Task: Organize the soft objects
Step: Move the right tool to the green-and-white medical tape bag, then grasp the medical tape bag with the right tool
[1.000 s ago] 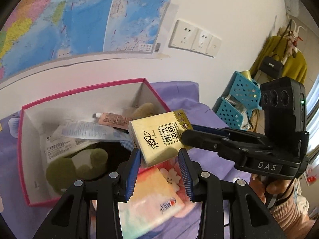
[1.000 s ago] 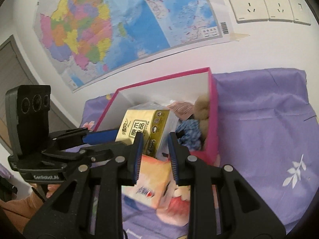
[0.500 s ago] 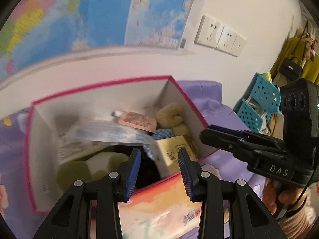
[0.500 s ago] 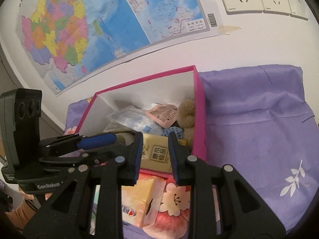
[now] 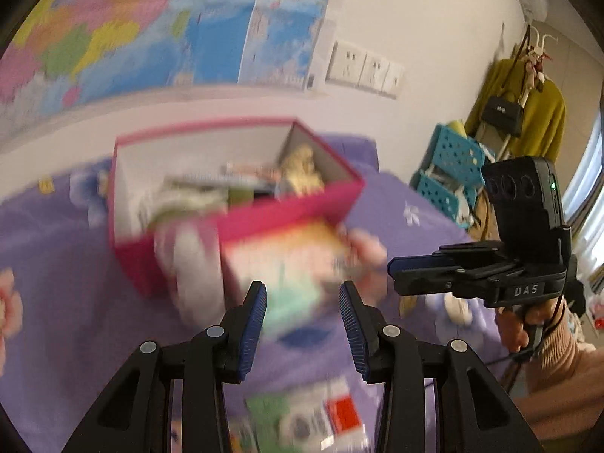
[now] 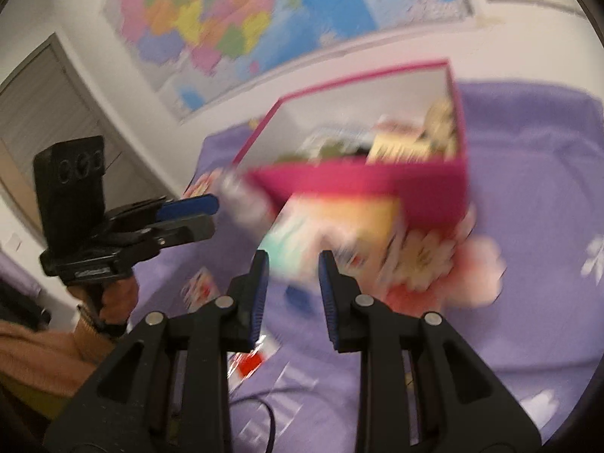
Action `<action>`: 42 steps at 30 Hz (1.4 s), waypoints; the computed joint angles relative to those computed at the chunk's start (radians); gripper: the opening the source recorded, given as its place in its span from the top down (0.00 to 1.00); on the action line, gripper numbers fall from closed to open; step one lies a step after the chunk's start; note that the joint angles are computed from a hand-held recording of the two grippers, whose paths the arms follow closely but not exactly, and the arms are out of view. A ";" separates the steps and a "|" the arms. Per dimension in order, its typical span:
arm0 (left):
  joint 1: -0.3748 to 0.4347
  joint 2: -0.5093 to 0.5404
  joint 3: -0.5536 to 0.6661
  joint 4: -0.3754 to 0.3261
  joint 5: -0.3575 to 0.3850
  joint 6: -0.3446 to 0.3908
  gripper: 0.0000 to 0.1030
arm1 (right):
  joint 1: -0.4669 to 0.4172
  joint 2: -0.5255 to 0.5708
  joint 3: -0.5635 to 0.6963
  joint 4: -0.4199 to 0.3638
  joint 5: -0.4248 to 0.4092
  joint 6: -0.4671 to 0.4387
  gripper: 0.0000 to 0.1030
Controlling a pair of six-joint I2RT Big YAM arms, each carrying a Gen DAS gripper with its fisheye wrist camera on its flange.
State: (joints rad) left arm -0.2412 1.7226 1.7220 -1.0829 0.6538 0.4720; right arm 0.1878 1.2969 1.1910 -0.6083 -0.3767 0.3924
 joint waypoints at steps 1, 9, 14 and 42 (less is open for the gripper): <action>0.007 -0.003 -0.017 -0.015 -0.005 0.013 0.60 | 0.017 0.003 -0.010 -0.010 -0.012 -0.001 0.72; 0.039 0.003 -0.083 -0.131 0.012 0.074 0.60 | 0.084 0.050 -0.063 -0.031 -0.088 0.049 0.71; 0.038 -0.003 -0.106 -0.153 -0.013 0.098 0.60 | 0.112 0.077 -0.066 -0.022 -0.095 0.078 0.71; 0.058 0.003 -0.139 -0.222 -0.074 0.135 0.51 | 0.129 0.090 -0.102 0.126 -0.047 0.184 0.68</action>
State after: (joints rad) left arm -0.1829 1.7256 1.5827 -1.3045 0.5799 0.6070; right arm 0.3169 1.3873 1.0889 -0.4818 -0.4233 0.5766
